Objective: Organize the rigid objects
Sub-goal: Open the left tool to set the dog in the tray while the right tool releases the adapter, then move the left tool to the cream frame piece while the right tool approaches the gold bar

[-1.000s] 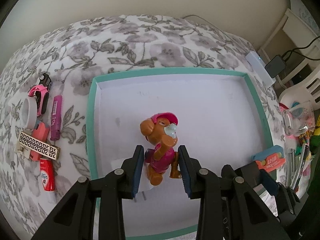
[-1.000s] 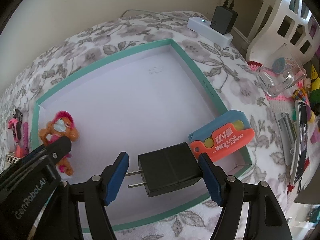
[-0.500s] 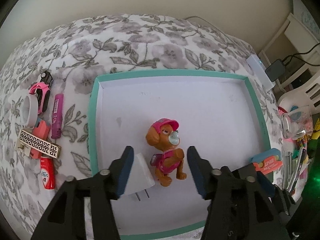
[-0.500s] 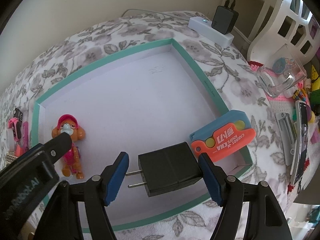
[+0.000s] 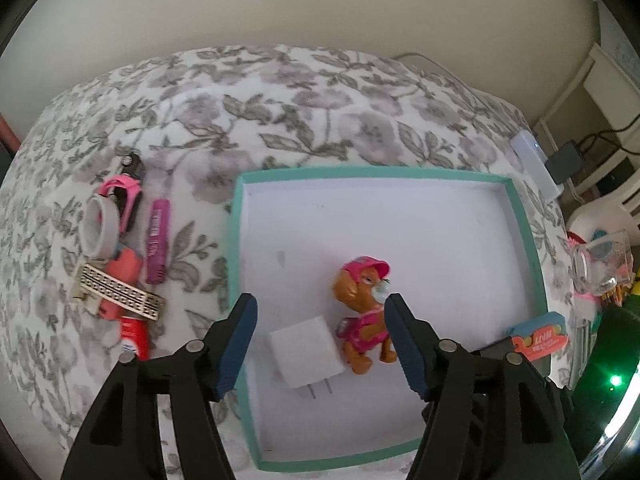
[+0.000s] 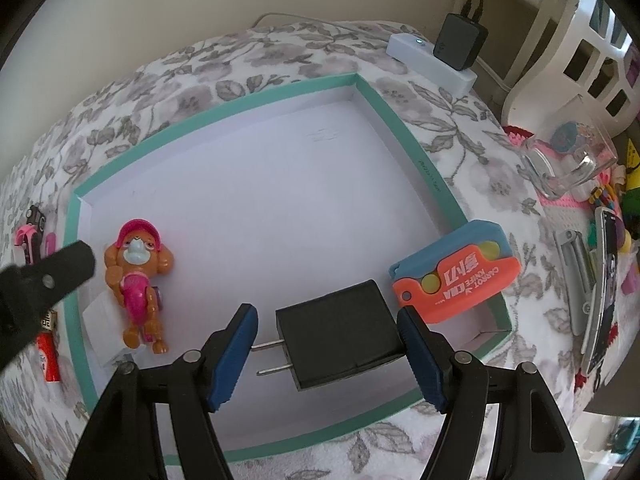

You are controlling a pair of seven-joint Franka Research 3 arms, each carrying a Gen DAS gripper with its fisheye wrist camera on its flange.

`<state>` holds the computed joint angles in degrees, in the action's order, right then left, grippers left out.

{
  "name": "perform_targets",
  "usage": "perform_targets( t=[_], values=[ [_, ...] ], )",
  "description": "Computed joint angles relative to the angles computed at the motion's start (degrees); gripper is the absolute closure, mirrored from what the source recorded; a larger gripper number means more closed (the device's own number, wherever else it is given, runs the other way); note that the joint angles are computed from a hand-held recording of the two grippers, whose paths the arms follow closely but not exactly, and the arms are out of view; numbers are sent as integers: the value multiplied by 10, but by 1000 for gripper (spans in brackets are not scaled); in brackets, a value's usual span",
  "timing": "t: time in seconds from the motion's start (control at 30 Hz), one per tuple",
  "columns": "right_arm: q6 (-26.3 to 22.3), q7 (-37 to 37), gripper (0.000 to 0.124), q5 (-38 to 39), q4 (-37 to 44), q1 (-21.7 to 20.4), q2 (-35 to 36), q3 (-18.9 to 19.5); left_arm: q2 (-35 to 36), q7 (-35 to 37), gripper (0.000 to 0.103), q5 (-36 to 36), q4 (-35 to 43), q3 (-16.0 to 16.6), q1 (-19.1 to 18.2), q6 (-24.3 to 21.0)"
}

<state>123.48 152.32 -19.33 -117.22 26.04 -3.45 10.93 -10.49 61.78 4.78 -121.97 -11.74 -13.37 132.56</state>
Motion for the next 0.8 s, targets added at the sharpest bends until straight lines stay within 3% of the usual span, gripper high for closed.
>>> perform_targets(
  t=[0.03, 0.5, 0.6, 0.77, 0.8],
  values=[
    [0, -1, 49, 0, 0, 0, 0, 0, 0, -3, 25, 2, 1, 0, 2, -2],
    [8, -6, 43, -30, 5, 5, 4, 2, 13, -74, 24, 70, 15, -1, 21, -72],
    [10, -3, 42, -36, 5, 6, 4, 2, 15, -86, 8, 82, 17, -1, 24, -80],
    [22, 8, 40, -51, -1, 6, 0, 3, 15, -102, 7, 95, 14, 1, 29, -85],
    [25, 10, 32, -51, -2, 5, -1, 3, 14, -105, 7, 100, 14, 1, 30, -87]
  ],
)
